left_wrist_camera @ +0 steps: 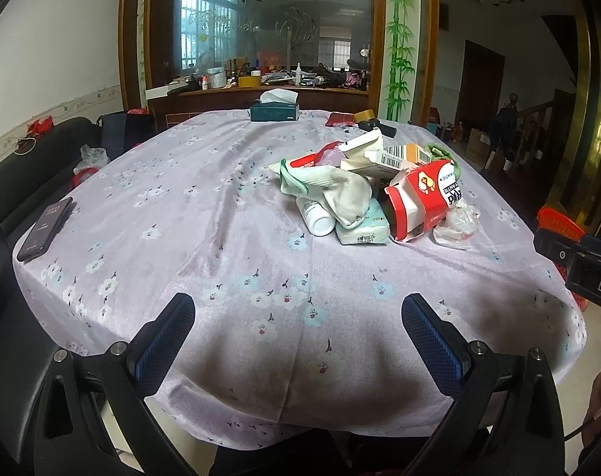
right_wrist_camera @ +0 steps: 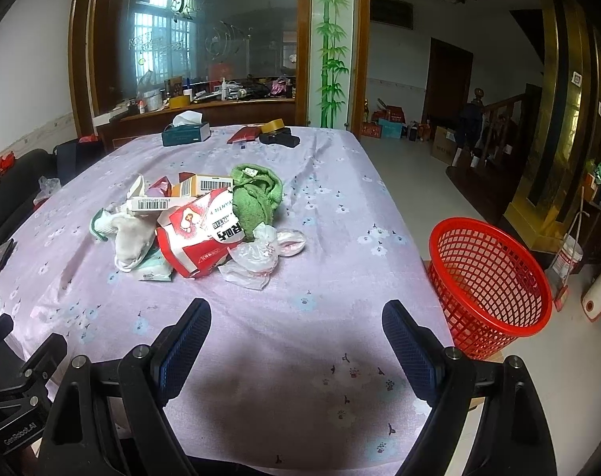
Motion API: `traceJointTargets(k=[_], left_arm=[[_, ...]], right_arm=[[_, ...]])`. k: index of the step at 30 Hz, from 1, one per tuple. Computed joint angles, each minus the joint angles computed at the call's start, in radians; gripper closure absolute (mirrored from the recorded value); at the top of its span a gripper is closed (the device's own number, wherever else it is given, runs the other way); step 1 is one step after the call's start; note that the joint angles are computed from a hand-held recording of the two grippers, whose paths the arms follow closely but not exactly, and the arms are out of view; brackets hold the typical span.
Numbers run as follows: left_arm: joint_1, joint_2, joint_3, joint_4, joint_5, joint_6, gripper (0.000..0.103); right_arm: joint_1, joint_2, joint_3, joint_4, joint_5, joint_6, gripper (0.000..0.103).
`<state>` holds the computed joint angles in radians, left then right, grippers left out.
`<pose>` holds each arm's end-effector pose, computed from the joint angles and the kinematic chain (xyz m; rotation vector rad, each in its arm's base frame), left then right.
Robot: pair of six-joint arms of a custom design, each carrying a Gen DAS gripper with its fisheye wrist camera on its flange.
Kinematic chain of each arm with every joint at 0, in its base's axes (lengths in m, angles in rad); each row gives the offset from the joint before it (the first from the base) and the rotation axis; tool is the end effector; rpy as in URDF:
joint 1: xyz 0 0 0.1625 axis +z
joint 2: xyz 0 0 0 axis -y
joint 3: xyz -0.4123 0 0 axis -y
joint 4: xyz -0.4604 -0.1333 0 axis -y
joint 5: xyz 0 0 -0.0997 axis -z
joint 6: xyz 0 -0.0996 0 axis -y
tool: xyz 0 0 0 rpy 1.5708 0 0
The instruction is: Collect trash
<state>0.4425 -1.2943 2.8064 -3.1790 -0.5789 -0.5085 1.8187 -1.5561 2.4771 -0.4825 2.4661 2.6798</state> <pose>-0.1277 -0.3003 0.0549 0.6553 2.2461 -1.0008 0.1272 -0.2759 0.0915 0.1172 -1.9951 1.1099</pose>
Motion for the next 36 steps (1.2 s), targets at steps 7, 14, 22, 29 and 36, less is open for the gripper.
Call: traceJointTargets(k=[7, 14, 22, 29, 36], left_arm=[[-0.002, 0.005, 0.000, 0.012, 0.007, -0.007, 0.000], [0.014, 0.016, -0.013, 0.030, 0.023, -0.008, 0.000], [0.062, 0.068, -0.054, -0.022, 0.044, 0.063, 0.000], [0.167, 0.054, -0.120, -0.088, -0.062, 0.287, 0.000], [0.343, 0.004, -0.248, -0.056, -0.236, 0.423, 0.023]], right_arm=[[0.004, 0.020, -0.010, 0.008, 0.000, 0.005, 0.012], [-0.010, 0.036, -0.021, 0.036, -0.023, 0.020, 0.012], [-0.068, 0.047, -0.053, 0.133, -0.131, 0.063, 0.012], [-0.129, 0.040, -0.091, 0.245, -0.300, 0.083, 0.022], [-0.204, 0.079, -0.181, 0.394, -0.500, 0.123, 0.031]])
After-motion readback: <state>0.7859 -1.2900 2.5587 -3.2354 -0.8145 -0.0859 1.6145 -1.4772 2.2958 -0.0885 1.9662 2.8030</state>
